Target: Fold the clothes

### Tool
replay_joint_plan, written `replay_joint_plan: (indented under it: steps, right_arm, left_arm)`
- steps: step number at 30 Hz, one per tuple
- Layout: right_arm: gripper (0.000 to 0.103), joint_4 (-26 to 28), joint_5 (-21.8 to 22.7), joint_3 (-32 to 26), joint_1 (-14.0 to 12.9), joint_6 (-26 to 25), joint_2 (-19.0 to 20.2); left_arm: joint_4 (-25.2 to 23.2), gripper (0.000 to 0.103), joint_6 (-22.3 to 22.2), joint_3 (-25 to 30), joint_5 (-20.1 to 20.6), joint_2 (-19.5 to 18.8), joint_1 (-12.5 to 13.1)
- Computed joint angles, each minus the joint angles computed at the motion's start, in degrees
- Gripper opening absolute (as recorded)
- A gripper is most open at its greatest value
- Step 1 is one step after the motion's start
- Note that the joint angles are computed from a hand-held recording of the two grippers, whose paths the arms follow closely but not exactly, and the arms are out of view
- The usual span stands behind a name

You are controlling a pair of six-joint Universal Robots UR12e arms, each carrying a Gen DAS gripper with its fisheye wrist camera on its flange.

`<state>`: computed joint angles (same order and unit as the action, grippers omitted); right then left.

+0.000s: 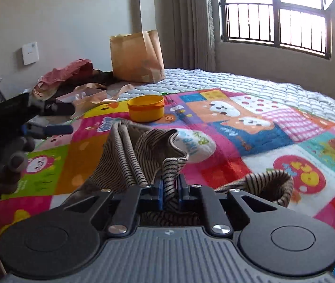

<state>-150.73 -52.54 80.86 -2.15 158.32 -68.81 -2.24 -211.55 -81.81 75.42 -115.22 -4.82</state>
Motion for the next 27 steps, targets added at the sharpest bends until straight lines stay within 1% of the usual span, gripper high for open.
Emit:
replay_joint_plan:
  steps: [2,4,7,8,10,12,14,16,18,20,23,25,27]
  right_arm:
    - [0.011,1.0,-0.3,3.7,-0.5,-1.3,-2.5]
    - [0.011,1.8,-0.5,6.7,-0.8,-2.2,-4.4]
    - [0.013,2.9,-0.6,11.0,-1.3,-3.3,-7.2]
    - [0.013,1.9,-0.1,12.3,-1.6,-2.9,-8.1]
    - [0.023,-0.1,1.0,14.7,-2.2,-1.9,-9.7]
    - [0.049,-3.3,1.4,17.1,-2.9,-0.3,-11.2]
    - [0.057,-5.9,1.2,18.3,-3.6,1.1,-12.1]
    - [0.061,-8.4,0.0,18.8,-4.3,3.4,-12.6]
    - [0.067,-10.9,-2.4,18.6,-4.7,7.0,-12.4]
    - [0.070,-11.9,-3.8,18.0,-5.0,11.2,-11.7]
    - [0.077,-11.8,-5.6,17.0,-5.1,16.6,-10.2]
    - [0.078,-11.5,-6.8,16.4,-4.7,19.0,-9.0]
    - [0.078,-11.8,-8.3,16.2,-4.1,21.1,-7.9]
  left_arm:
    - [-0.7,0.103,-0.3,0.0,-0.9,0.5,-0.2]
    - [-2.9,0.103,0.6,-0.1,-2.6,1.0,-0.6]
    - [-7.3,0.103,4.7,-0.7,-3.8,1.9,-1.6]
    - [-8.7,0.103,6.1,-1.0,-3.8,2.2,-1.9]
    - [-11.6,0.103,8.0,-2.0,-3.4,2.9,-2.4]
    - [-14.6,0.103,9.7,-3.1,-2.1,3.6,-2.8]
    - [-16.7,0.103,11.5,-4.4,-0.7,4.5,-3.0]
    - [-18.6,0.103,13.8,-5.7,1.0,5.4,-3.1]
    - [-21.3,0.103,16.3,-6.5,3.7,6.1,-3.3]
    - [-23.4,0.103,17.9,-7.2,5.5,6.7,-3.4]
    - [-22.2,0.103,17.5,-8.8,4.3,7.8,-3.0]
    - [-20.6,0.103,15.0,-9.2,1.4,8.2,-2.4]
    - [-18.9,0.103,11.6,-9.2,-3.2,8.1,-1.7]
